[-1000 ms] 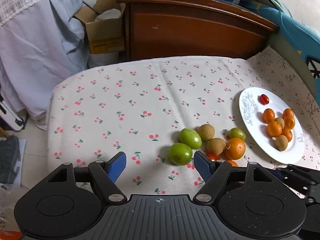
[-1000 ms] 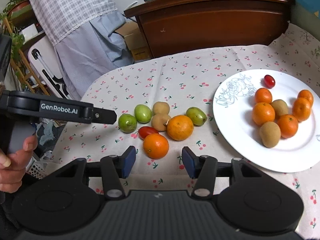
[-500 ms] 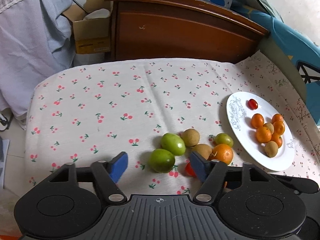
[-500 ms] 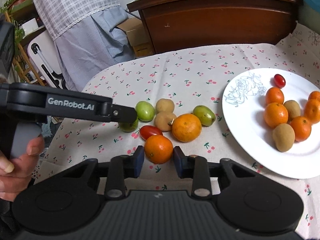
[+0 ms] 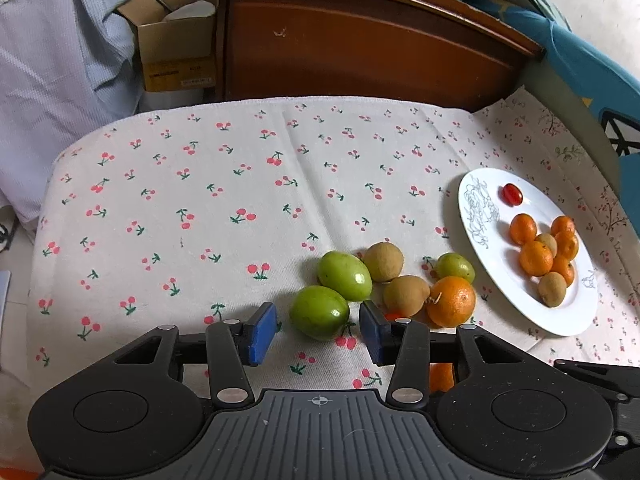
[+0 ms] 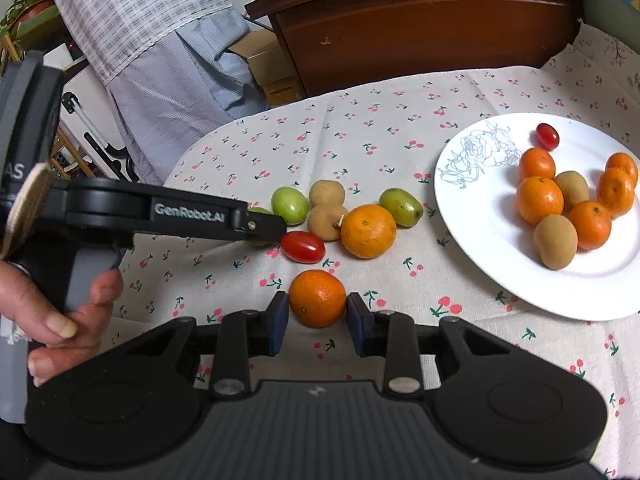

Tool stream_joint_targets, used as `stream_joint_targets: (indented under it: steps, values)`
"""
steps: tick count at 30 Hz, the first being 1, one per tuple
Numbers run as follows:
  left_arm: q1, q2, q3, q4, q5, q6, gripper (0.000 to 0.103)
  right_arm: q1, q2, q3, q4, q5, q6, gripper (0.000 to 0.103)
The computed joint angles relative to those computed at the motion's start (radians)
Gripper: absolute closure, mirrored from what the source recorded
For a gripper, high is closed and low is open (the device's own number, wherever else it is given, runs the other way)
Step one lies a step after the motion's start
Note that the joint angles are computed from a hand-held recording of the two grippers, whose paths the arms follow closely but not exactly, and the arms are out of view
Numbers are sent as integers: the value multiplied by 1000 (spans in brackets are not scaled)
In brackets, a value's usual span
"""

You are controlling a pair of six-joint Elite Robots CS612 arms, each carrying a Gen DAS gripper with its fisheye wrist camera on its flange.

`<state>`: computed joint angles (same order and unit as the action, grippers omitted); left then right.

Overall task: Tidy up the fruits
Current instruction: 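Grasp a green fruit with the left tool while the right tool grasps a tangerine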

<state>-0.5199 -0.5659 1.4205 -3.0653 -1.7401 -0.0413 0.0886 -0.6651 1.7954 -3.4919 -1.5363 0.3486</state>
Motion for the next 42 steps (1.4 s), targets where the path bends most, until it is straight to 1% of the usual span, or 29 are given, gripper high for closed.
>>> stream_joint_targets:
  steps: [6,8,13,22,36,42]
  values:
    - [-10,7,1,-35,24,39,61,-1,0,1,-3,2,3,71]
    - [-10,8,3,-41,24,51,66,-1,1,1,-4,2,5,71]
    - [-11,5,8,-44,31,54,73,0,2,-2,-2,-3,-2,71]
    - [-11,-3,24,-60,28,54,73,1,0,0,2,-3,0,72]
    - [-9,-23,50,-91,48,37,73,1,-8,8,-16,1,-9,72]
    - [-9,-30,57,-111,41,24,73,-2,-15,15,-37,-15,0,72]
